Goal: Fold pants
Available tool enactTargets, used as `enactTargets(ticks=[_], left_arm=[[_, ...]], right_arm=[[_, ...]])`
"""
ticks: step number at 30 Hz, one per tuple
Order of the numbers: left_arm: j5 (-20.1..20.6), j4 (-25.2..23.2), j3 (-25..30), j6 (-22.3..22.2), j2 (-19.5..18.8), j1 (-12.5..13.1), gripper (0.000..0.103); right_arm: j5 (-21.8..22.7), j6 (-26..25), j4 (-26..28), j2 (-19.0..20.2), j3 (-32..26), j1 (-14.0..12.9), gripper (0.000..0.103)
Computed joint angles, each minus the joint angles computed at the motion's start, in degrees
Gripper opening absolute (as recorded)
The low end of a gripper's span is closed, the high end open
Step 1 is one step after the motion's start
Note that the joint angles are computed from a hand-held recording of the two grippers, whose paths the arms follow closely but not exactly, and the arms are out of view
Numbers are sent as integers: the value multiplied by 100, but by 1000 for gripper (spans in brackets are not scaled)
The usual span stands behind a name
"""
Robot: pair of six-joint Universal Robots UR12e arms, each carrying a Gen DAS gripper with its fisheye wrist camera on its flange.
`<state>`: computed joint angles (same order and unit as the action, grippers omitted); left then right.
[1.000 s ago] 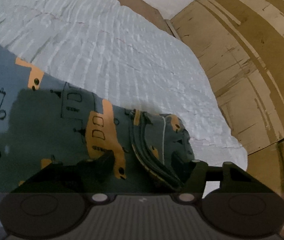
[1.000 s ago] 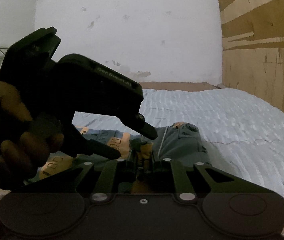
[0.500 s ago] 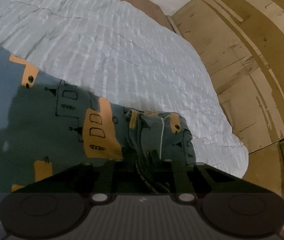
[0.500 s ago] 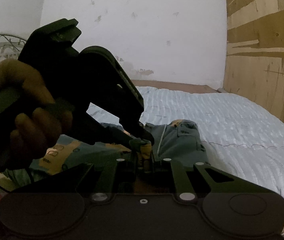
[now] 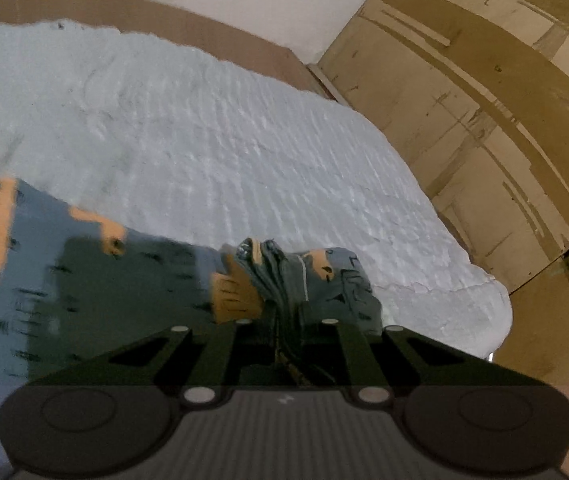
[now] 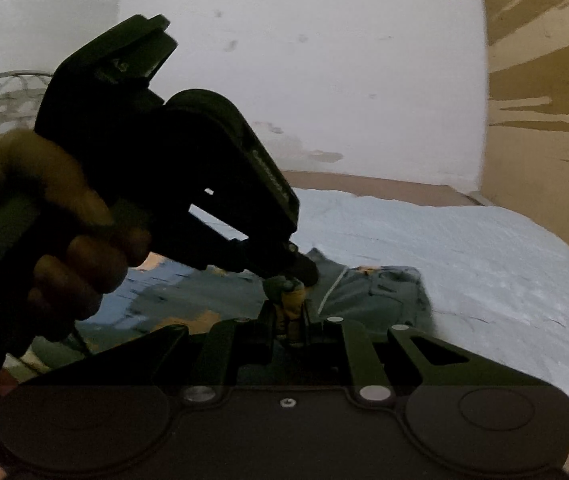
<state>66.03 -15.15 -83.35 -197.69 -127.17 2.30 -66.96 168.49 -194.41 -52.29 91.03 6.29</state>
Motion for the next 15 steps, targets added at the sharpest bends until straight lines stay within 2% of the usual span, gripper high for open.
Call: enactTargets(ticks=[8,15], left_arm=[[287,292,-453,127,349,219,10],[551,348,-846,68,587,453,10]], right_arm=[[538,-311,305,-8,-144,123,14],[1074,-825,923,29,-313,250,14]])
